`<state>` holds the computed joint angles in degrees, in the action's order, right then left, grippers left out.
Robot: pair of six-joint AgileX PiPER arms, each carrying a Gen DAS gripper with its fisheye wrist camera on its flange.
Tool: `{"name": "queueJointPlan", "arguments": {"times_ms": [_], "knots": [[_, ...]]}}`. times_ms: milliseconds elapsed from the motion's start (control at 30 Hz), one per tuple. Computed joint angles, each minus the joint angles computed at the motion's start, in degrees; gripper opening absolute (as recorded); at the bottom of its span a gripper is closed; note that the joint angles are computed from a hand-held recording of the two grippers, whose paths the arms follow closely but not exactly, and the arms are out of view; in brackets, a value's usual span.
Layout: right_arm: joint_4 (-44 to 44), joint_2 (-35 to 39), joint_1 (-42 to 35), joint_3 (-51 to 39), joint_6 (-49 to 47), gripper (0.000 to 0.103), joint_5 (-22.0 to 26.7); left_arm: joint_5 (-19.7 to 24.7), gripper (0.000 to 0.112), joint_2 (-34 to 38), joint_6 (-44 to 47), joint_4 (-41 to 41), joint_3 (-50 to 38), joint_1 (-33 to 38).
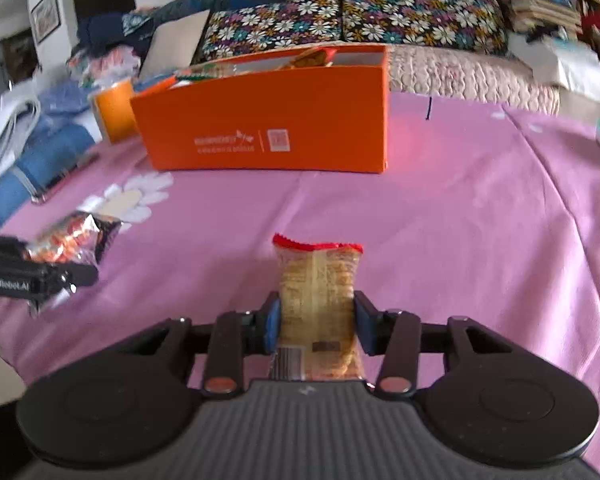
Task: Organize snacks
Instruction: 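Carry both packets into the orange box and open both grippers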
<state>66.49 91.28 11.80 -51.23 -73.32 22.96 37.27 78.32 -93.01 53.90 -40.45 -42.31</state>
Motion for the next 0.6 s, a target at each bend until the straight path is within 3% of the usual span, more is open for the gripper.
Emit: {"name": "queueJointPlan", "arguments": {"times_ms": [100,200,233,267,300,333,400,433,467,500,533,567,600], "knots": [[3.04,-0.29,-1.8,-0.33,-0.58,0.049,3.31,-1.58,0.028,-0.89,-0.51,0.17,0.25,-0.03],[3.19,0.37,-0.61,-1.19,0.25,0.05,1.89,1.27,0.03,1.94,1.32,-0.54,-1.61,-0.62],[1.46,1.13,-0.14,-1.87,2.17,0.054,1.58,2.55,0.033,2.48,0.66,0.61,-1.65,-1.5],[0.14,1.8,0.07,-2.4,3.83,0.056,1.76,3.7,0.045,2.8,0.8,0.62,-1.86,-2.1],[0.51,2.14,0.03,-2.48,3.44,0.063,2.17,4.96,0.053,3.35,0.99,0.43,-2.25,-2.69],[0.22,2.07,0.16,-2.48,3.49,0.077,2.22,5.81,0.064,3.7,0.65,0.67,-2.29,-3.02],[-1.18,1.24,0.88,-1.77,3.66,0.082,0.76,6.01,0.065,4.43,-1.02,2.05,-1.81,-3.24],[-2.39,1.24,1.22,-1.65,4.3,0.081,0.21,5.07,0.064,4.16,-3.1,3.37,-0.96,-3.08],[-1.4,1.22,1.51,-1.15,2.65,0.08,-0.51,5.12,0.053,4.37,-4.97,4.77,-0.68,-3.33],[-1.4,1.09,2.41,-0.67,1.45,0.076,-2.25,4.73,0.039,4.13,-6.09,6.46,-0.25,-3.53],[-3.68,0.96,3.86,-0.49,2.04,0.064,-4.67,4.52,0.02,3.75,-5.75,6.94,-0.3,-3.57],[-4.74,0.85,4.48,-0.62,1.89,0.053,-5.49,4.48,0.018,3.56,-3.44,5.13,-1.22,-2.9],[-3.5,0.98,3.89,-1.14,1.86,0.048,-4.02,2.51,0.015,2.15,-2.11,3.74,-1.08,-1.38]]}}
